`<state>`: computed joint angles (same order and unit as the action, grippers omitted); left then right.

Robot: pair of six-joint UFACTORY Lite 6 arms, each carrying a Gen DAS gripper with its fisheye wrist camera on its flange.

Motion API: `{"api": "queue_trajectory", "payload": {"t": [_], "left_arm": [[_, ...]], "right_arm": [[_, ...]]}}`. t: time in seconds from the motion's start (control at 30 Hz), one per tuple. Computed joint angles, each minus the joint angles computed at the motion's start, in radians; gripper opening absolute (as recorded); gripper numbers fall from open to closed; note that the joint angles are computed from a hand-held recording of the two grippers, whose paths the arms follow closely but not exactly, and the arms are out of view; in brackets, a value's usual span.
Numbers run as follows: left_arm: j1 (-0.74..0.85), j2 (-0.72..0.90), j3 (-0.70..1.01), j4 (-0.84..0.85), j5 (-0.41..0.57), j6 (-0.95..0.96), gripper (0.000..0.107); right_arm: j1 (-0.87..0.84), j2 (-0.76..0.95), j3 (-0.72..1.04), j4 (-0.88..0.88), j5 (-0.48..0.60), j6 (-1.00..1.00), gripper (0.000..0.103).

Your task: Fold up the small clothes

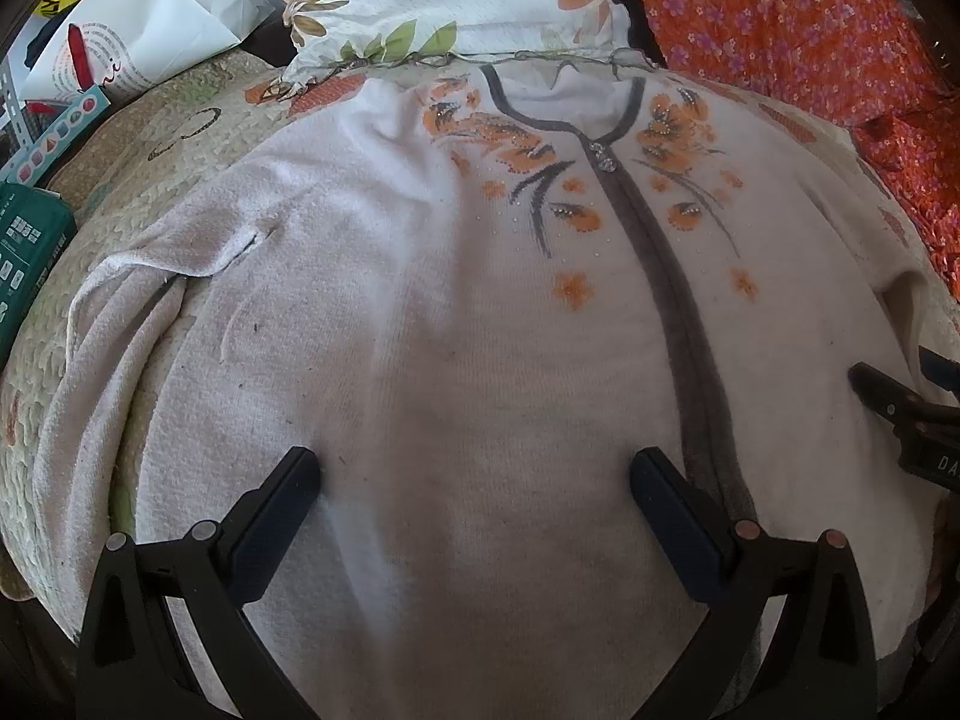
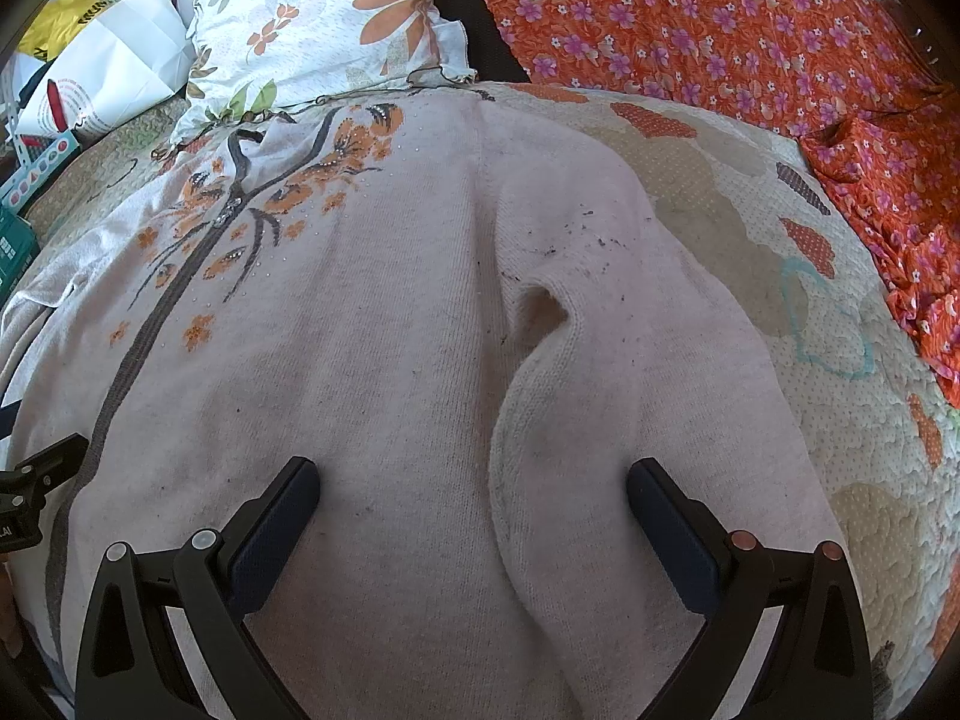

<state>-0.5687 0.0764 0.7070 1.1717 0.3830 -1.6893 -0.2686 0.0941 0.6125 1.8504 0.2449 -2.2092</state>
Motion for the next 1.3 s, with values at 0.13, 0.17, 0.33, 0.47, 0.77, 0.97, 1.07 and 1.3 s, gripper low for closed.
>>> {"api": "queue_trajectory", "payload": {"t": [0.13,0.17,0.33,0.47,0.77,0.97,1.07,1.3], "left_arm": [[-0.002,-0.003,-0.006,0.018,0.002,-0.02,0.103],[-0.005,-0.004,-0.01,0.029,0.005,-0.034,0.103],[-0.023,-0.001,-0.022,0.117,0.026,-0.135,0.103],[-0.054,0.001,-0.06,0.321,0.07,-0.363,0.103],[0.01,-0.037,-0.05,0.129,-0.009,-0.133,0.103],[0.011,-0.178,-0.091,-0.039,0.041,0.008,0.103],[0.048,-0.284,-0.125,-0.07,0.05,0.051,0.103],[0.168,-0.358,-0.136,-0.33,-0.058,0.326,0.103]], "right_arm": [[-0.008,0.005,0.002,-0.007,0.014,0.004,0.103],[-0.011,0.007,0.003,-0.01,0.019,0.005,0.103],[-0.028,0.018,0.013,-0.052,0.043,0.04,0.103],[-0.027,0.014,0.007,-0.042,0.044,0.026,0.103],[-0.02,0.0,-0.004,-0.011,0.031,0.003,0.103],[-0.036,-0.18,-0.067,-0.247,-0.038,0.269,0.083],[-0.24,-0.347,-0.058,-0.561,0.176,0.534,0.083],[-0.727,-0.113,0.412,-1.04,0.579,0.848,0.084]]}}
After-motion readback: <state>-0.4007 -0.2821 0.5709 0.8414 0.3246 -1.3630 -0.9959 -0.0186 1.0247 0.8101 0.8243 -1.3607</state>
